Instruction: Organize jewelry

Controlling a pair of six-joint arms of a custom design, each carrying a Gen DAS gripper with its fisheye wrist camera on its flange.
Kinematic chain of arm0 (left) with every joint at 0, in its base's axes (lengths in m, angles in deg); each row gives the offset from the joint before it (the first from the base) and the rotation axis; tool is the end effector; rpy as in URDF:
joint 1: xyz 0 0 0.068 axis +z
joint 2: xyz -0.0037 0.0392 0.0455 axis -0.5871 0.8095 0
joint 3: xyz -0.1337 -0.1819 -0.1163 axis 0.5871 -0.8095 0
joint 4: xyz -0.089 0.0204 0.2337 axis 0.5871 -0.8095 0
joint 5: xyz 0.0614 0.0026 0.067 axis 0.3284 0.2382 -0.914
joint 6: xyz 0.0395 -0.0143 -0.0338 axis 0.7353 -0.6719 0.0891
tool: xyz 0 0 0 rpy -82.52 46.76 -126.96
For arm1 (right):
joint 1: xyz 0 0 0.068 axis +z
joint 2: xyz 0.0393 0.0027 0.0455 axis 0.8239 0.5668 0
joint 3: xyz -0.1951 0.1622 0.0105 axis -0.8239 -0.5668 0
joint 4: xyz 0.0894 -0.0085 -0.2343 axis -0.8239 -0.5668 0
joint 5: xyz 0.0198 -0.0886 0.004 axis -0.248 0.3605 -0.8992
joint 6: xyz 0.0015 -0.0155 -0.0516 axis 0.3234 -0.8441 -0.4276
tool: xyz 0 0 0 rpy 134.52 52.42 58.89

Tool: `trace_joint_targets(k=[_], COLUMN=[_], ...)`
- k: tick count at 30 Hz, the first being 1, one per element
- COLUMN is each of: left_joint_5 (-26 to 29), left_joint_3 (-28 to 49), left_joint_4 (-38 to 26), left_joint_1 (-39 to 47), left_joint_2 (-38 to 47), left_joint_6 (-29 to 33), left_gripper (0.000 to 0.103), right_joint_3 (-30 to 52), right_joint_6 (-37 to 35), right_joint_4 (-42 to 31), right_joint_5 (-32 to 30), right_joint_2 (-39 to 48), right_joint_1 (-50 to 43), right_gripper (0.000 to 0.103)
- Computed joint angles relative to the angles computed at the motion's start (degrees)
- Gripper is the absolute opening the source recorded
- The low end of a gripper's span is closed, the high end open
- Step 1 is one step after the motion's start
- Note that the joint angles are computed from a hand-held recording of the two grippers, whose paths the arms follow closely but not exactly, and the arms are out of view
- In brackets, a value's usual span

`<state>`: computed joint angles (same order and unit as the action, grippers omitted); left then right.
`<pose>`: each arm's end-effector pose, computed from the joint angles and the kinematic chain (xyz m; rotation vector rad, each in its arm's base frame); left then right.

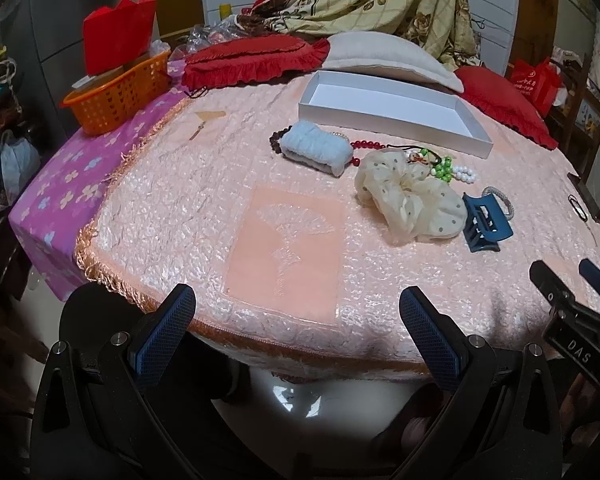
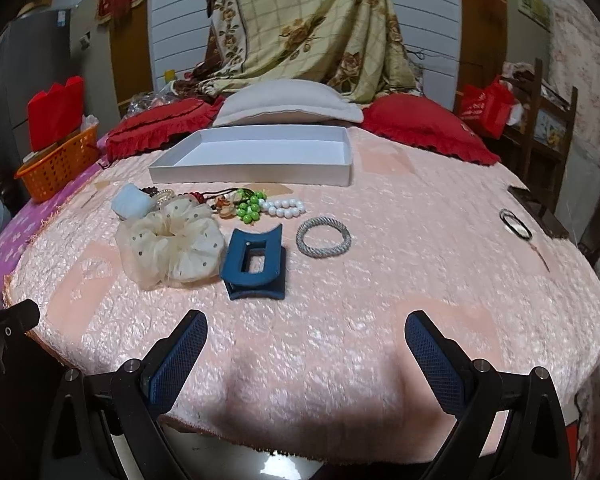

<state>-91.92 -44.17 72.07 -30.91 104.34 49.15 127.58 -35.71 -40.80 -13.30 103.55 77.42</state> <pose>0.1984 0.0265 0.0966 -0.5799 2.3898 0.2243 0.2929 0.1188 0.0836 -0.4730 2.2765 0.2056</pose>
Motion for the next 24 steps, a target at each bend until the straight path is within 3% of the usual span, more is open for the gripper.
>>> trace_joint_targets(k=[24], left_joint_5=[1.1], left_joint_3=[8.2], left_joint_4=[2.7], left_joint_1=[5.6], left_joint_2=[12.8], left_joint_6=[8.1], left_gripper=[0.102], right_joint_3=[12.9], right_joint_6=[2.1], right_joint_4=[-8.1], right_joint_5=[-2.4], right_joint_2=[8.1], right_joint_1=[-2.9], right_gripper=[0.098])
